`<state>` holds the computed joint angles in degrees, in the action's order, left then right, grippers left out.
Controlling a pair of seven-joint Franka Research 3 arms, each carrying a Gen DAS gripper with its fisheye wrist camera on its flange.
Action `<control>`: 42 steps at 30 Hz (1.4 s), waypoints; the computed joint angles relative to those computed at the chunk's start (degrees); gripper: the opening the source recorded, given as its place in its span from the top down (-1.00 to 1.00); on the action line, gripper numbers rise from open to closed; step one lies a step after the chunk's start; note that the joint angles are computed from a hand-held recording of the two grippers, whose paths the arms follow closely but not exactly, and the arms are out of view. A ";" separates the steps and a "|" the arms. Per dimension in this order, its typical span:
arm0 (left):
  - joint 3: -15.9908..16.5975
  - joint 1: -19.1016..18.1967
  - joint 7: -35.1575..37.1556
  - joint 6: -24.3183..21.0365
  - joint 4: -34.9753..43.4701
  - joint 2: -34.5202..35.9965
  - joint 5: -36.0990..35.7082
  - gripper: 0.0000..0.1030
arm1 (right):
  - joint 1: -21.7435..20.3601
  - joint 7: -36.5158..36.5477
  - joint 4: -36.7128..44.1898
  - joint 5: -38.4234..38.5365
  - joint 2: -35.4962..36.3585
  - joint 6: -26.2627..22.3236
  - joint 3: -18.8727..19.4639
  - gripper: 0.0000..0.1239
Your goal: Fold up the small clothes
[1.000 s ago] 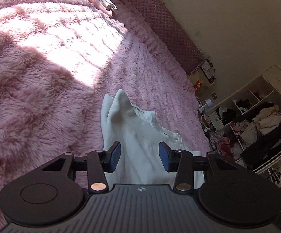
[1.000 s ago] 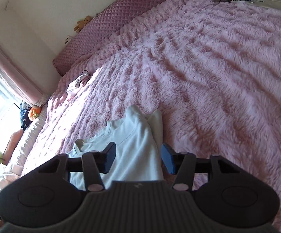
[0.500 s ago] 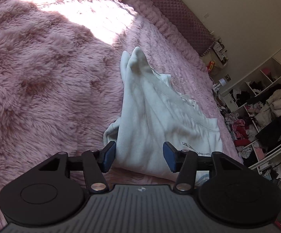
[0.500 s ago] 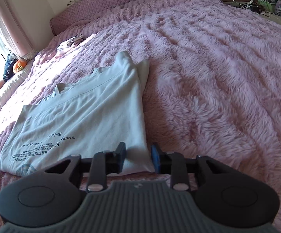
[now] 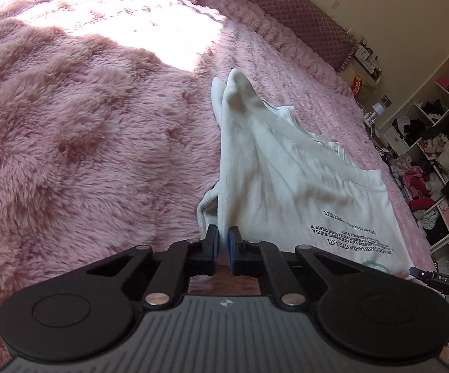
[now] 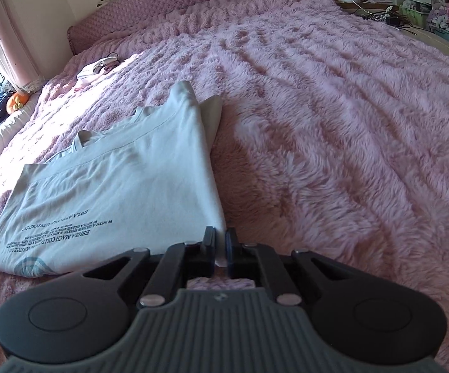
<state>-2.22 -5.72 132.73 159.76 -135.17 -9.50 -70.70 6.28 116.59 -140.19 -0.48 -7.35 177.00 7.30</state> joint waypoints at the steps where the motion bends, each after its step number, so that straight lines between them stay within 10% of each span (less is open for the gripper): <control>1: -0.25 0.44 -2.50 -0.34 0.21 0.60 2.88 0.87 | -0.22 0.46 0.02 -0.28 0.70 -0.53 0.23 1.00; 6: -0.81 1.05 -7.93 -0.32 0.88 2.24 8.98 0.81 | -1.91 8.91 0.07 -6.36 2.61 0.69 1.26 1.00; 10: -0.06 1.18 -9.30 -1.79 1.46 1.33 7.75 0.73 | 1.94 1.36 0.07 -0.50 1.12 -0.41 -2.05 0.67; 15: 0.28 0.07 -5.75 0.64 4.55 1.15 5.16 0.48 | -4.43 1.70 1.80 -7.71 1.12 5.66 2.03 0.53; 18: -0.76 -0.02 -5.26 3.74 9.26 5.08 4.43 0.25 | -12.14 13.80 9.89 -25.42 6.58 5.65 6.98 0.48; 23: -4.41 2.04 -8.75 8.38 20.22 15.80 4.56 0.07 | -3.44 31.15 27.12 -45.09 18.90 3.11 -3.00 0.32; 33: -9.85 6.47 -22.76 8.50 34.99 30.56 13.58 -0.20 | -3.94 21.62 44.76 -24.94 35.28 -1.75 1.19 0.31; 39: -19.82 14.48 -16.56 10.24 38.14 34.37 5.70 -0.06 | -5.12 18.66 44.31 -16.83 36.66 -0.04 3.31 0.53; 42: -20.08 14.45 -17.65 12.38 37.37 33.87 10.49 0.78 | -4.81 15.26 44.39 -15.69 36.62 -0.01 3.20 0.87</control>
<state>-22.30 8.74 115.08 172.14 -97.79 24.36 -60.21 1.47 131.84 -95.80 -16.17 29.27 176.99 10.50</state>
